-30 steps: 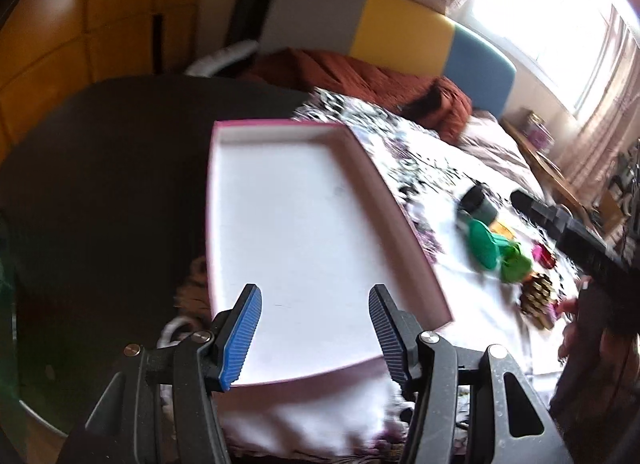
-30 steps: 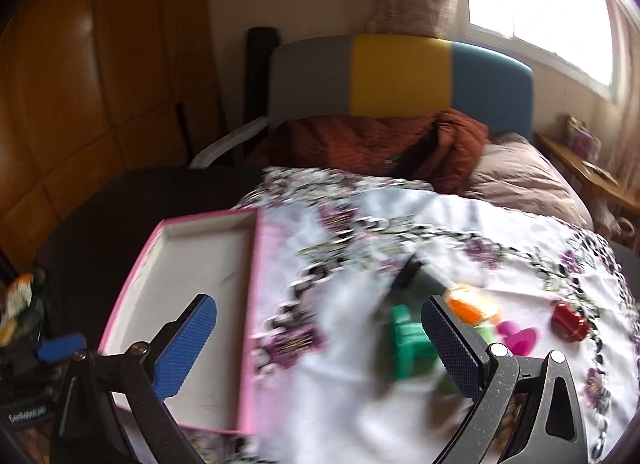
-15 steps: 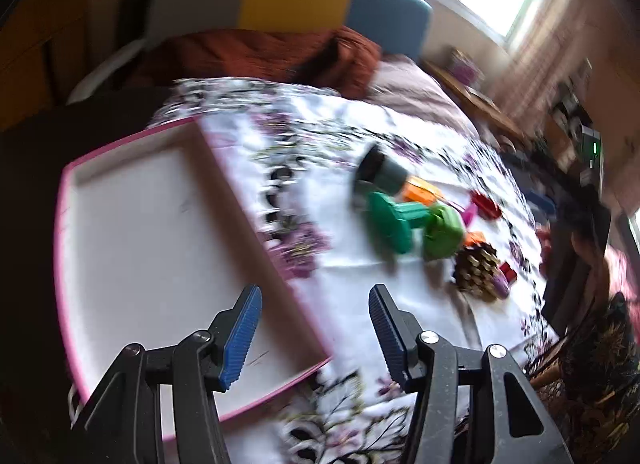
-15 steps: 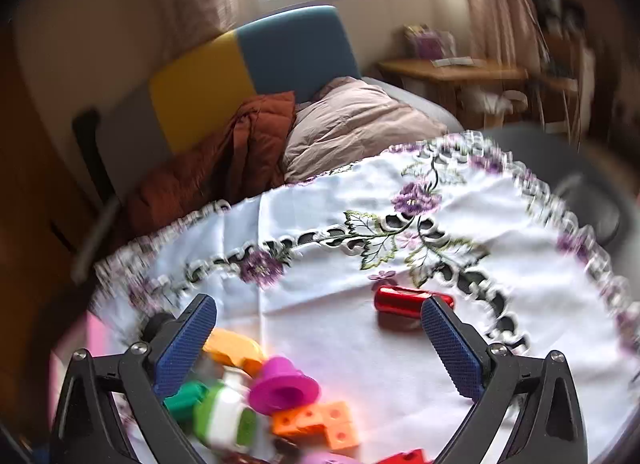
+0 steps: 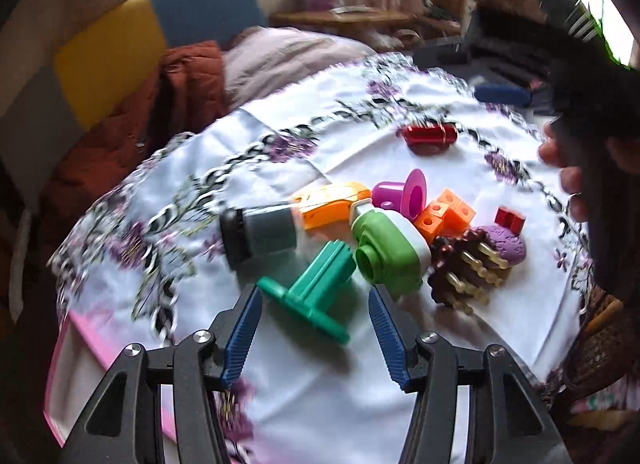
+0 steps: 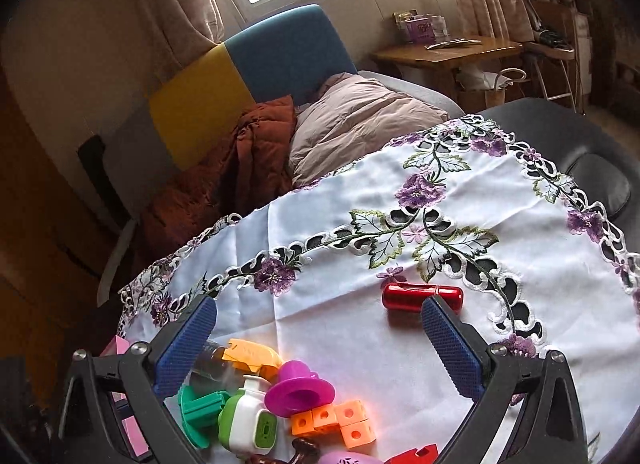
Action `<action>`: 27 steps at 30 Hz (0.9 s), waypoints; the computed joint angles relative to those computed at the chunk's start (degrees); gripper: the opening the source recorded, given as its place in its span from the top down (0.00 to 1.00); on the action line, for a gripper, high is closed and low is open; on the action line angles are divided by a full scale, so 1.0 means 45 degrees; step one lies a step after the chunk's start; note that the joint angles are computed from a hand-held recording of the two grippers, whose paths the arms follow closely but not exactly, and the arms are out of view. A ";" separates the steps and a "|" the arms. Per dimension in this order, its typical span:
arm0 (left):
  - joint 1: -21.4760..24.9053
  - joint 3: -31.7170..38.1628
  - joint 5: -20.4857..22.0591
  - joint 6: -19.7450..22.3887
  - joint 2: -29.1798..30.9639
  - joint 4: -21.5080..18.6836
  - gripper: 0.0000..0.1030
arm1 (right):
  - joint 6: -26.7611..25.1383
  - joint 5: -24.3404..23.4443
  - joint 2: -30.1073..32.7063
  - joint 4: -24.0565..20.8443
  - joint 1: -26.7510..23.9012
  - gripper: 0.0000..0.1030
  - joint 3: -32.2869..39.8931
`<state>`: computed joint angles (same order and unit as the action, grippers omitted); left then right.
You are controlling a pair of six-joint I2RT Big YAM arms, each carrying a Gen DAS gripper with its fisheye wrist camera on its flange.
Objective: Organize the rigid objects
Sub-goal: 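Reach the left gripper to the green plunger toy and close on it, then carry the green plunger toy into the tray and open the left gripper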
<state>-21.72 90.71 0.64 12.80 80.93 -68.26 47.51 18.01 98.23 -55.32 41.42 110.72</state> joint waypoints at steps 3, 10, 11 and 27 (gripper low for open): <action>-0.0068 0.0373 -0.0100 0.0593 0.0594 -0.0172 0.45 | 0.0085 -0.0221 -0.0024 0.0109 -0.0065 0.00 -0.0074; -0.0154 0.0671 -0.0390 0.1465 0.1566 -0.0533 0.65 | 0.0259 -0.0399 -0.0126 0.0318 -0.0152 0.00 -0.0242; -0.0161 0.0591 -0.0492 0.1326 0.1605 -0.0500 0.70 | 0.0299 -0.0415 -0.0128 0.0321 -0.0170 0.00 -0.0247; 0.0538 -0.2684 0.1653 -0.3622 -0.2212 0.0507 0.71 | 0.1135 -0.2145 -0.0053 -0.0180 -0.0488 0.00 -0.0388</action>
<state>-19.29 78.63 8.08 -3.50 70.98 -65.98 52.62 8.36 97.99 -56.13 39.22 108.98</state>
